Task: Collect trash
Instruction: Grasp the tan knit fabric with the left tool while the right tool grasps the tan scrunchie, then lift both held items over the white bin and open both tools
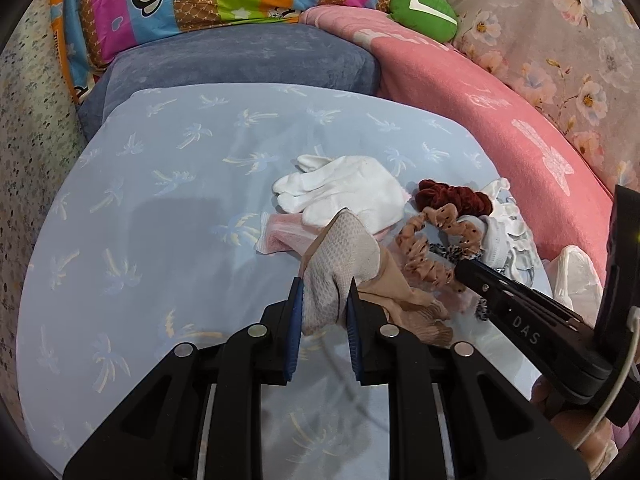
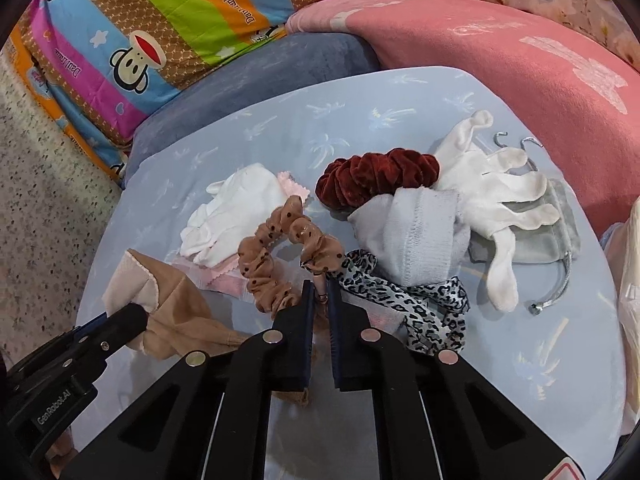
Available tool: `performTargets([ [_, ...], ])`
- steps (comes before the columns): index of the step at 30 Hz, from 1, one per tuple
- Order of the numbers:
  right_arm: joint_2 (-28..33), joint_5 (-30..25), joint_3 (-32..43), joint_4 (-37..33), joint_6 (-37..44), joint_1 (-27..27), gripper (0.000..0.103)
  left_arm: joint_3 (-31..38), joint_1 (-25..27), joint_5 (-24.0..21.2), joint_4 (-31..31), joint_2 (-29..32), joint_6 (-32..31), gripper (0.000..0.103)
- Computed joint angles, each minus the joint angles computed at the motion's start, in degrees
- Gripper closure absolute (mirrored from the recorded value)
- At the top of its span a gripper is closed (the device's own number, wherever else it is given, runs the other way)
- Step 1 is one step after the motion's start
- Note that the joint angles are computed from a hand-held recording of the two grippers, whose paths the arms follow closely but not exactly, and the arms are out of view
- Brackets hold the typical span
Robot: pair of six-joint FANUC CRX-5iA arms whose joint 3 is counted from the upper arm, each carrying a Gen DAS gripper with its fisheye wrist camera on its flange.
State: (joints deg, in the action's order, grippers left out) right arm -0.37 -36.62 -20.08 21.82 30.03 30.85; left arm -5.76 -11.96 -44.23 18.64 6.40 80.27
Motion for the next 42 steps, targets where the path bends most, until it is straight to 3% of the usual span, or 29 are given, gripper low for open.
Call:
performTargets([
  [10,-12.33,-0.82,-5.82,11.95,-8.81,0.15,0.097,1.31,-3.67,2.74,1.58,-2.9,-2.27,0.083],
  [23,-28.51,-9.37,-10.79,26.94,-15.11,-2.14,0.096,5.31,-12.32,7.49,7.41,-3.72,-10.29,0.083],
  [33,-38.02,-15.82,-13.91,28.73,-13.89,-6.46,0.096,9.7,-19.96,8.8,10.05,-0.81,-15.76,0.083],
  [42,-41.67,-18.25,-16.09,25.97,-11.77,-10.92,0.096,13.99,-24.62,7.05,9.88,3.02,-17.22,0.082],
])
